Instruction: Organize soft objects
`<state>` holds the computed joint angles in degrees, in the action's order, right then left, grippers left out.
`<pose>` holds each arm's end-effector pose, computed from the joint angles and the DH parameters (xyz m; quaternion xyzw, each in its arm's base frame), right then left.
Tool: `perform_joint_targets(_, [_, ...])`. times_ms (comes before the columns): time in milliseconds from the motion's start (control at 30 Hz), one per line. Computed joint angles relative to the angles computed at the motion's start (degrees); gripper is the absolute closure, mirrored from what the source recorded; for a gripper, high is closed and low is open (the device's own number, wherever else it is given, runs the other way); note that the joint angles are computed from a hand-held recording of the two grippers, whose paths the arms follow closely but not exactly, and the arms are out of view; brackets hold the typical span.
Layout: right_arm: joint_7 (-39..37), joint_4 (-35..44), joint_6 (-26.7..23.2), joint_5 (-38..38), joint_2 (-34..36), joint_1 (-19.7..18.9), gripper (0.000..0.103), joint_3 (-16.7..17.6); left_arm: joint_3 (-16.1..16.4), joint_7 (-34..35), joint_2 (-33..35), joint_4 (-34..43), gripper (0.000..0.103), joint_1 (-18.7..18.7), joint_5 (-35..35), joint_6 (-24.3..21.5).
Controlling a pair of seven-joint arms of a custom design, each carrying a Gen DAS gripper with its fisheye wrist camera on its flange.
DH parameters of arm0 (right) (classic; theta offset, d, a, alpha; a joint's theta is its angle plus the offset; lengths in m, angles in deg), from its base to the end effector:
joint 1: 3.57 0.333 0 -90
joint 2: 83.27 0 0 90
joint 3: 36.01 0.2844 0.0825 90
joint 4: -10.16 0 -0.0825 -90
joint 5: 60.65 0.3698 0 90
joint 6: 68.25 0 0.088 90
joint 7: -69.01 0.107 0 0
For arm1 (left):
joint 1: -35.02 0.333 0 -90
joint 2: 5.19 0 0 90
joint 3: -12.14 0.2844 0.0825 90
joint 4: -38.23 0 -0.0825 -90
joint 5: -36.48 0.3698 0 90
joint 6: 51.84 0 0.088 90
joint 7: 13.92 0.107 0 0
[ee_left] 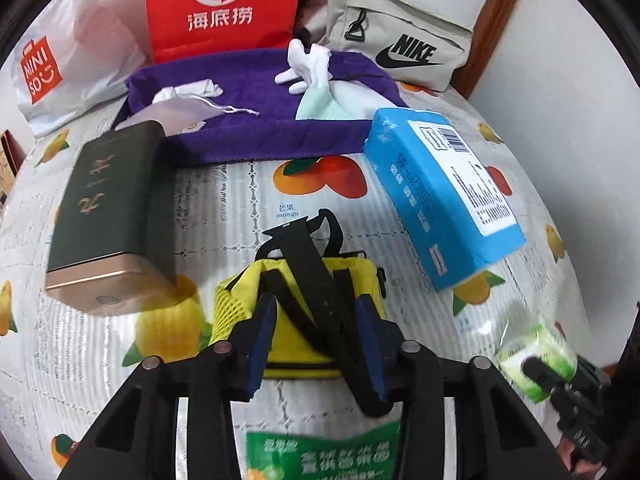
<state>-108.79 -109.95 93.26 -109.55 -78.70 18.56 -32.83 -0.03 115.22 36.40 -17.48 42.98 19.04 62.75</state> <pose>0.5094 0.2816 0.4207 -0.4967 0.7806 -0.1710 0.3387 0.7424 -0.0157 0.4622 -0.4514 0.8530 -0.2586 0.0416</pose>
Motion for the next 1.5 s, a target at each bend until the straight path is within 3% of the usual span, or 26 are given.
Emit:
perform_joint_targets(233, [-2.63, 0.1, 2.18, 0.39, 0.8, -0.26, 0.075, -0.57, 1.22, -2.52, 2.97, 3.7, 0.068, -3.22, 4.27, -0.56])
perform_joint_targets(433, [-6.5, 1.16, 2.68, 3.59, 2.17, -0.19, 0.075, -0.91, 0.93, -2.74, 2.19, 0.89, 0.07, -3.75, 5.3, 3.05])
perform_joint_targets(500, [-8.33, 1.67, 2.3, 5.15, 2.82, 0.04, 0.073, -0.95, 0.82, -1.37, 1.24, -1.21, 0.081, -3.73, 5.66, 5.02])
perform_joint_targets(567, [-9.43, 2.74, 1.14, 5.64, 3.6, 0.67, 0.073, -1.2, 0.49, -0.82, 2.46, 0.77, 0.095, -3.51, 5.32, 3.65])
perform_joint_targets(800, [-12.02, 4.47, 0.13, 7.3, 4.96, 1.65, 0.076, -1.94, 0.43, -1.24, 5.28, 5.27, 0.094, -3.71, 5.2, 1.34])
perform_joint_targets(1033, [-13.56, 5.17, -1.84, 8.95, 4.85, 2.34, 0.082, -2.12, -1.62, 0.25, 7.15, 9.76, 0.099, -1.24, 1.37, -2.51])
perform_joint_targets(1133, [-13.63, 5.39, -1.37, 9.81, 5.06, 2.25, 0.084, -2.13, -1.86, 1.75, 5.42, 7.38, 0.099, -0.06, -0.1, -2.35])
perform_joint_targets(1500, [-12.87, 9.05, -8.07, 7.42, 4.32, 3.5, 0.084, -1.62, -1.06, 3.47, 0.29, 0.32, 0.099, 4.57, -5.06, -0.24])
